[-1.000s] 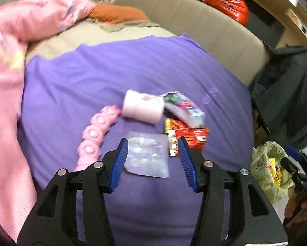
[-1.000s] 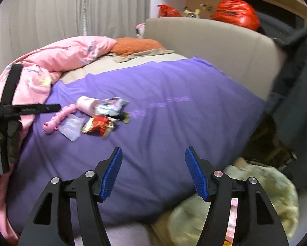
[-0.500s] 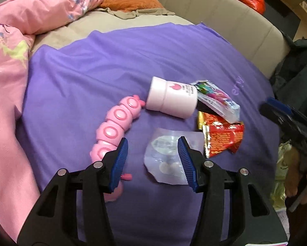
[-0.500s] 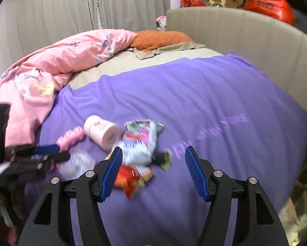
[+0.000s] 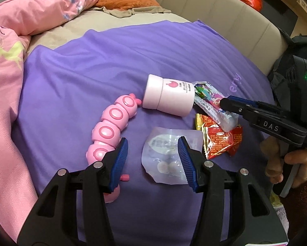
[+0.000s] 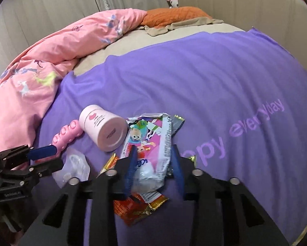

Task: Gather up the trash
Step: 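Grasp the white tissue packet with the right tool while the left tool reaches the clear plastic packet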

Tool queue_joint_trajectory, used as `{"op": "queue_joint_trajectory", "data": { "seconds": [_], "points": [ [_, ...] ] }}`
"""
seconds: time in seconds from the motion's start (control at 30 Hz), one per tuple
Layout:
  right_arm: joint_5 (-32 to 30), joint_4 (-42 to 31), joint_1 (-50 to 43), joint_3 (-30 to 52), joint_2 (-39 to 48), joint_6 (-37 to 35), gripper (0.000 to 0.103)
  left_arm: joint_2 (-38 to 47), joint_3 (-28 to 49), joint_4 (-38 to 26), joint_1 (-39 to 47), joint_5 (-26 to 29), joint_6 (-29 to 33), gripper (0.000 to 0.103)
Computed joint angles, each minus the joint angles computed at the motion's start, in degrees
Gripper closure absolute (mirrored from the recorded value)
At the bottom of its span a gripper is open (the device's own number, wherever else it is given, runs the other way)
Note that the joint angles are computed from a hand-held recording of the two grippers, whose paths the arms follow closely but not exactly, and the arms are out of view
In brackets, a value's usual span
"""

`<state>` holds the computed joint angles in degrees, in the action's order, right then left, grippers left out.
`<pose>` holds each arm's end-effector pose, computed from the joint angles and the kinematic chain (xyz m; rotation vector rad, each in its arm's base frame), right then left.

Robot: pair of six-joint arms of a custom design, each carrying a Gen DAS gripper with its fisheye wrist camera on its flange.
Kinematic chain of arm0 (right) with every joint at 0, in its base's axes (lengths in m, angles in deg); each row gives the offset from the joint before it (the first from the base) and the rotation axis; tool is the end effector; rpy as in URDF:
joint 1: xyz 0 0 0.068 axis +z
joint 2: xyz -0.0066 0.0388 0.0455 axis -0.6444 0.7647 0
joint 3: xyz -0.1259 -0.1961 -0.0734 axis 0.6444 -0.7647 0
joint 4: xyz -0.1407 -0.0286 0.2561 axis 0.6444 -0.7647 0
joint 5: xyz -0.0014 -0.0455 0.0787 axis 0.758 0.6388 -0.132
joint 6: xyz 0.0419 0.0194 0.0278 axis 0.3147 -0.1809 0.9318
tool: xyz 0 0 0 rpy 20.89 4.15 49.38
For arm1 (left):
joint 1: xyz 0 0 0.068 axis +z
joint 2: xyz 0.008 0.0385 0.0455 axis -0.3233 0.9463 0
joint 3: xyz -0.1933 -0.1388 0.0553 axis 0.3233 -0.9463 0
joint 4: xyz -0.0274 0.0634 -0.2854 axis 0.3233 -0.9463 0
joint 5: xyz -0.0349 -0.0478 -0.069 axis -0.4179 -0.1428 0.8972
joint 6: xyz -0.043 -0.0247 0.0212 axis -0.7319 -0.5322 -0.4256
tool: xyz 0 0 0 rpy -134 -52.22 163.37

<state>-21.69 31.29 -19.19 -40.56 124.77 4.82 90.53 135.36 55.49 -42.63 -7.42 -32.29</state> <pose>0.3185 0.1230 0.0365 -0.1500 2.4917 0.3017 0.3089 -0.1416 0.0468 0.3494 2.5179 -0.4191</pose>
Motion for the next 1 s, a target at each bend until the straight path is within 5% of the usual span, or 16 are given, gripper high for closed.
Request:
{"op": "queue_joint_trajectory", "data": {
  "seconds": [0.07,0.43,0.5,0.57,0.6,0.93,1.0],
  "points": [
    [0.62,-0.69,0.23,-1.05,-1.52,-0.66,0.088,-0.18,-0.11,0.10,-0.14,0.12,0.15,0.055],
    [3.14,-0.16,0.52,-10.40,-13.91,-1.82,0.091,-1.13,-0.57,0.35,-2.20,0.14,1.53,0.055],
    [3.25,0.64,0.69,-10.61,-14.16,-1.75,0.089,-1.42,-0.78,0.42,-2.40,0.01,1.48,0.055],
    [1.82,-0.02,0.46,-9.31,-12.95,-1.34,0.057,-1.40,-0.56,0.03,-2.10,0.19,1.62,0.055],
    [0.36,0.56,0.26,-8.98,-12.30,-1.42,0.053,-1.36,-0.44,-0.16,-1.86,0.02,1.56,0.055],
    [4.12,-0.31,2.68,-2.00,-0.89,-0.91,0.052,2.79,2.98,-3.14,0.44,2.93,1.94,0.055],
    [3.78,1.33,2.04,-4.22,-2.37,0.52,0.062,3.83,3.46,-3.31,0.32,3.39,1.68,0.055]
  ]
}}
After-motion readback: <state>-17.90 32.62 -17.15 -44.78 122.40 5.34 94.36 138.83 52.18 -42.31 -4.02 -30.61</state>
